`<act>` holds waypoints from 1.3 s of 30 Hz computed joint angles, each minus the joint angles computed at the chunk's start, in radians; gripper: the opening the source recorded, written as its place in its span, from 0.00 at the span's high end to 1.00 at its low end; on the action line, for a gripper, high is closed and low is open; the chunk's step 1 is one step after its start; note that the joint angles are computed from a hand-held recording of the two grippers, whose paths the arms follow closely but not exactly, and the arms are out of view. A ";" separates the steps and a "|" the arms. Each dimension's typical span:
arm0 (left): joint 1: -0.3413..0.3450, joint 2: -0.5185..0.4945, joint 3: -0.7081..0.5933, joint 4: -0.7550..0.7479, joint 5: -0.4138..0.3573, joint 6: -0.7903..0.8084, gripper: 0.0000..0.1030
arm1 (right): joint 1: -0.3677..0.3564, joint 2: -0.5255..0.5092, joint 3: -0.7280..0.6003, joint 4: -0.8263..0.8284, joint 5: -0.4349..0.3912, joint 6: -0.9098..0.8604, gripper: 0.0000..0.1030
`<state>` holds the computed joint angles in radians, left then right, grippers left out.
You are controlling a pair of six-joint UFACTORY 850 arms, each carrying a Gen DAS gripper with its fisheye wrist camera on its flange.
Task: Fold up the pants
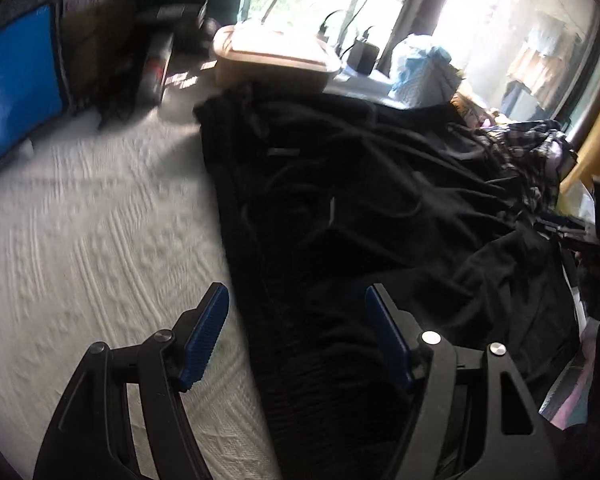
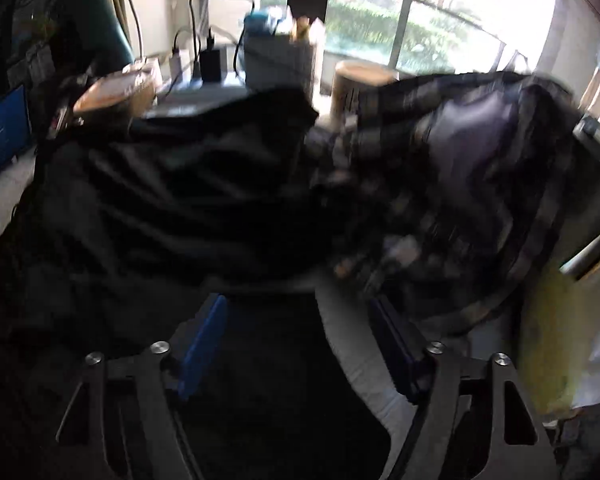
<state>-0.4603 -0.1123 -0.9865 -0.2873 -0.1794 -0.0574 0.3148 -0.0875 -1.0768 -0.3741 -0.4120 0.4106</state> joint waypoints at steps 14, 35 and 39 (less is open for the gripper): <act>0.004 -0.029 -0.031 -0.041 -0.025 0.050 0.31 | 0.026 -0.057 -0.025 -0.070 -0.015 0.034 0.97; -0.042 0.124 0.096 0.192 0.006 -0.179 0.31 | -0.052 0.061 0.090 -0.139 0.056 0.170 0.95; -0.052 0.167 0.130 0.128 0.019 -0.113 0.31 | -0.034 0.152 0.161 -0.303 0.053 0.370 0.72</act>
